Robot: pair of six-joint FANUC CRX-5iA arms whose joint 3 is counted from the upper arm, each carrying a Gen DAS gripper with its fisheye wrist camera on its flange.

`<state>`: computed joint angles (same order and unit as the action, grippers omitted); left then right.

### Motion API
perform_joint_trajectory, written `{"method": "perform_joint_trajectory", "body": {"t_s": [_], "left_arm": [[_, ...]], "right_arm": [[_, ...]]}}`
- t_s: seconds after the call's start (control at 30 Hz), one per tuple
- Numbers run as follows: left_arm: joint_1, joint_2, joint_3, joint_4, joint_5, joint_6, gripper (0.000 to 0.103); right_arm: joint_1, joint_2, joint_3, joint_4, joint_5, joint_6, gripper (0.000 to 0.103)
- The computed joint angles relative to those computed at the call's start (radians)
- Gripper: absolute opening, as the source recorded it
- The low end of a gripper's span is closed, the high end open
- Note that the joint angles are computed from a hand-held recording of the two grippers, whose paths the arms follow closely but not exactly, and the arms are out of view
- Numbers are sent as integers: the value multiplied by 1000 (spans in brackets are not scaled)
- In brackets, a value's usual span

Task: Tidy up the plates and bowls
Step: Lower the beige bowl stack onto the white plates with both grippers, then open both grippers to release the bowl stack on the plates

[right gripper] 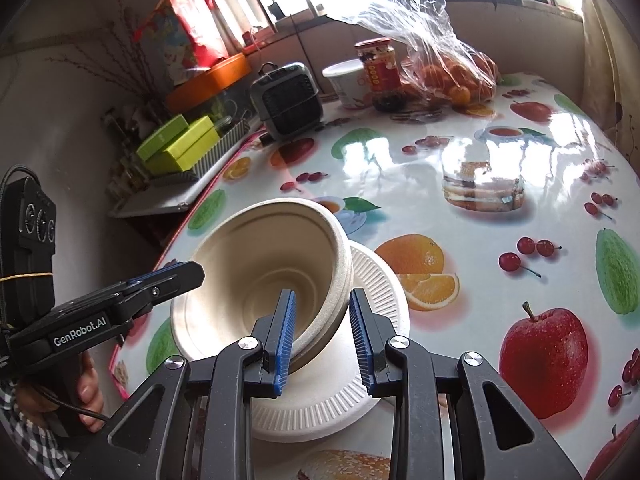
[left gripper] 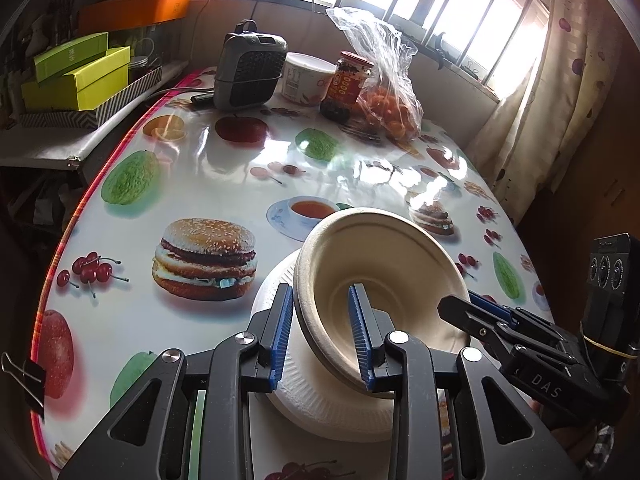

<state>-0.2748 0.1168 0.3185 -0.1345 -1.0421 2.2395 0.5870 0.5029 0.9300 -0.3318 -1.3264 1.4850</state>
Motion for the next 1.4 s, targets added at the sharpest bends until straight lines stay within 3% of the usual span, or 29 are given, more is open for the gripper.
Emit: {"method": "perform_joint_trajectory", "body": {"t_s": [0.43,0.8,1.4], "left_arm": [[-2,2,3,0,-5,-3,30],[-9,1,6,-5,-4,-10,34],[-43,-11,26,-65,-20,15,46]], "right_arm": [[-1,-6,-9,1,12,6,27],[-5,-22,-29,5,26,5,33],[-4,-63,-85,3,69,14,42]]}}
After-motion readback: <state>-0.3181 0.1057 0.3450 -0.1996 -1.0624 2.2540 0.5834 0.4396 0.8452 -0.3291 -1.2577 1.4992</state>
